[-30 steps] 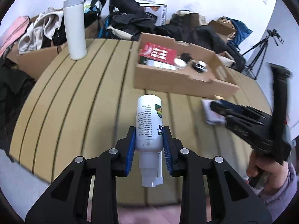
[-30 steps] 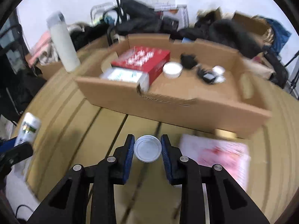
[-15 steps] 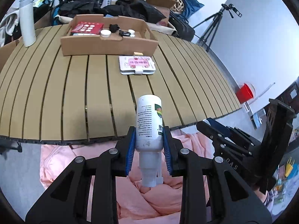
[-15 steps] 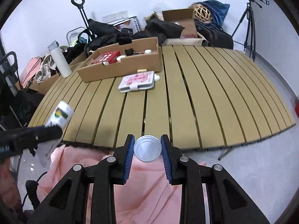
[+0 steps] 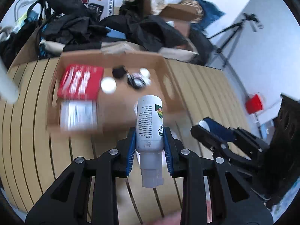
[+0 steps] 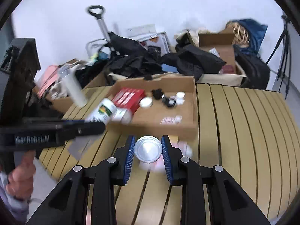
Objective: Organize objects
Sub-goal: 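Lower the spray bottle and white lid into the tray and open both tools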
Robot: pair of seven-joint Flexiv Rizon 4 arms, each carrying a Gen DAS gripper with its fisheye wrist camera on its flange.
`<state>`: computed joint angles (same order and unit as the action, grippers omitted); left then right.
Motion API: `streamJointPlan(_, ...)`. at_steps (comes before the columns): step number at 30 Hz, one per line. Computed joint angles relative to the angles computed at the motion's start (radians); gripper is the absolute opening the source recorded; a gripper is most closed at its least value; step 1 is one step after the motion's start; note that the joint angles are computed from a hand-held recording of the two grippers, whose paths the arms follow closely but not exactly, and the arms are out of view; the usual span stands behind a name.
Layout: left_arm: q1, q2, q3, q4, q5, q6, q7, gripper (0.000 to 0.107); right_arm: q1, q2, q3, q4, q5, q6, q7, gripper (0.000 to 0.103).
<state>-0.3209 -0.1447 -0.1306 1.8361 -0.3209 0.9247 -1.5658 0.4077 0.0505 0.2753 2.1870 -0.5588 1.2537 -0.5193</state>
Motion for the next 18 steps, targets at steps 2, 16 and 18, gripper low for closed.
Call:
streamJointPlan(2,0.011,-0.132,0.003,-0.138,0.066,-0.051,-0.049,0.024,0.001,-0.114,-0.039,-0.117,0.068,-0.05,-0.063,0.031)
streamJointPlan(16,0.023,-0.393,0.037,-0.374,0.14,-0.099,-0.102,0.049,0.058,-0.498,-0.174,-0.505,0.096,-0.298,-0.267,0.047)
streamJointPlan(18,0.03,-0.367,0.05,-0.367,0.141,-0.116,-0.119,0.051,0.043,-0.488,-0.159,-0.505,0.126,-0.277,-0.288,0.062)
